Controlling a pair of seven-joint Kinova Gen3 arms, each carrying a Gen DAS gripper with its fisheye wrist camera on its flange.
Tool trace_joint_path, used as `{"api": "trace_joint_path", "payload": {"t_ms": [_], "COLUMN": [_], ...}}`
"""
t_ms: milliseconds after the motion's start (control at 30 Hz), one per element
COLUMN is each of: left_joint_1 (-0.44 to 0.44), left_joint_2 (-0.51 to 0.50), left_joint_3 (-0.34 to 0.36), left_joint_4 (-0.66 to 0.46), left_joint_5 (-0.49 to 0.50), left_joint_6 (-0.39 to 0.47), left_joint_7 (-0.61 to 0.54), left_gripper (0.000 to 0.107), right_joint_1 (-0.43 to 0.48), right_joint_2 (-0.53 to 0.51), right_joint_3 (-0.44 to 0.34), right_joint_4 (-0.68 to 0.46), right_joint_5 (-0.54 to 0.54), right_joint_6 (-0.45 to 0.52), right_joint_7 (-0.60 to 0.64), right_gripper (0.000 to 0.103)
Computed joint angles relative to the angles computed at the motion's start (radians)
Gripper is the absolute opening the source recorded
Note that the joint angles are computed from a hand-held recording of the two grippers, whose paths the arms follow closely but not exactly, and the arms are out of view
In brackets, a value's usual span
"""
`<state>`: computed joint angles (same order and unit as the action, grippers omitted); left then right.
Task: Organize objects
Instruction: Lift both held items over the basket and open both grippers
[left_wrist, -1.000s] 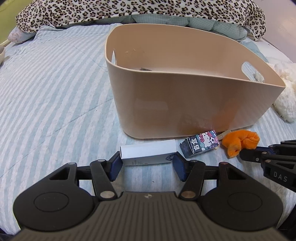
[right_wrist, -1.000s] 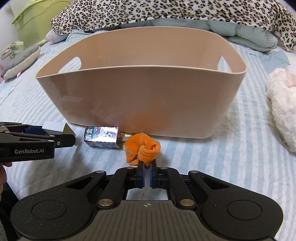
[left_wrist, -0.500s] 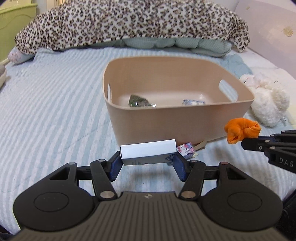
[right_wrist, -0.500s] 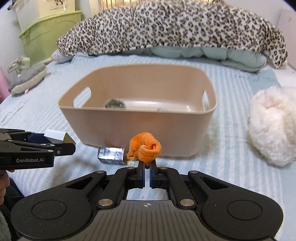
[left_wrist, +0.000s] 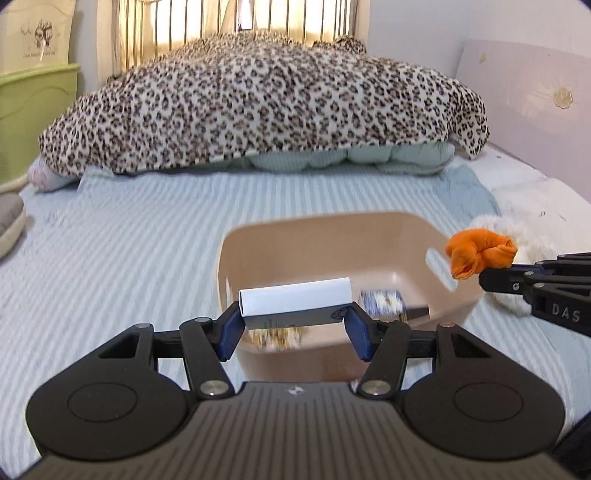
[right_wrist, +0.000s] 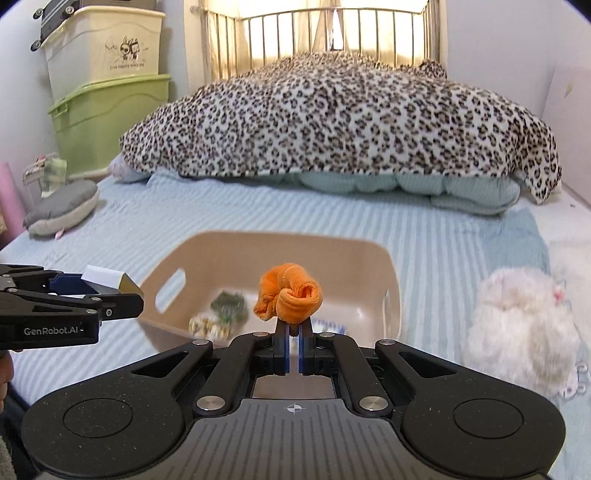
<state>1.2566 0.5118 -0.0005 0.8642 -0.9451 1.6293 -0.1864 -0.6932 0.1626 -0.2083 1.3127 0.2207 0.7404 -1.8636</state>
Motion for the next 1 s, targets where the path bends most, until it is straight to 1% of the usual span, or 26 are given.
{"api": "trace_joint_path", "payload": {"t_ms": [133,233,433,500,633,700,767,833,867,900,933,967,1000], "left_joint_1": [-0.035,-0.069,-0.167,-0.191,-0.224,-0.227,-0.225,-0.222,-0.218,-0.217,-0.218,-0.216,-0.210], "left_joint_2": [0.024,0.061,0.084,0.107,0.154,0.171,0.175,0.176,0.174,0.176,0.183,0.190,0.188], "left_joint_3": [-0.015,-0.032,-0.046,-0.048,-0.056,-0.066,-0.073,-0.077,-0.081,-0.082,-0.083,-0.086,-0.091], "left_joint_4": [-0.044,-0.090,-0.102,-0.128,-0.173,-0.180,-0.170,-0.167,-0.165,-0.175,-0.200,-0.226,-0.233], "left_joint_5": [-0.002,0.015,0.131,0.159,0.216,0.238,0.248,0.257,0.256,0.257,0.260,0.262,0.261], "left_joint_6": [-0.004,-0.006,-0.057,-0.050,-0.029,-0.018,-0.026,-0.027,-0.029,-0.023,-0.006,0.013,0.018], "left_joint_7": [-0.056,-0.109,-0.130,-0.165,-0.244,-0.248,-0.252,-0.249,-0.244,-0.245,-0.251,-0.257,-0.255], "left_gripper": [0.060,0.060,0.060,0.060,0.060,0.060,0.061,0.061,0.062,0.063,0.071,0.079,0.080], "right_joint_1": [-0.013,-0.024,-0.046,-0.054,-0.068,-0.070,-0.072,-0.070,-0.071,-0.072,-0.073,-0.073,-0.073], "right_joint_2": [0.051,0.094,0.183,0.216,0.276,0.298,0.307,0.315,0.313,0.311,0.307,0.298,0.289], "right_joint_3": [0.015,0.032,0.068,0.081,0.097,0.102,0.104,0.104,0.105,0.107,0.110,0.112,0.113], "right_joint_4": [-0.061,-0.107,-0.188,-0.219,-0.274,-0.293,-0.296,-0.308,-0.305,-0.304,-0.299,-0.291,-0.282], "right_joint_5": [0.024,0.030,0.034,0.036,0.034,0.028,0.020,0.008,0.005,0.004,0.006,0.006,0.007], "right_joint_6": [0.001,0.012,0.054,0.084,0.155,0.181,0.197,0.216,0.219,0.221,0.216,0.209,0.202], "right_joint_7": [-0.013,-0.016,-0.024,-0.021,0.000,0.012,0.019,0.032,0.033,0.034,0.031,0.026,0.019], "right_gripper": [0.003,0.003,0.003,0.003,0.004,0.004,0.005,0.008,0.012,0.025,0.026,0.033,0.043]}}
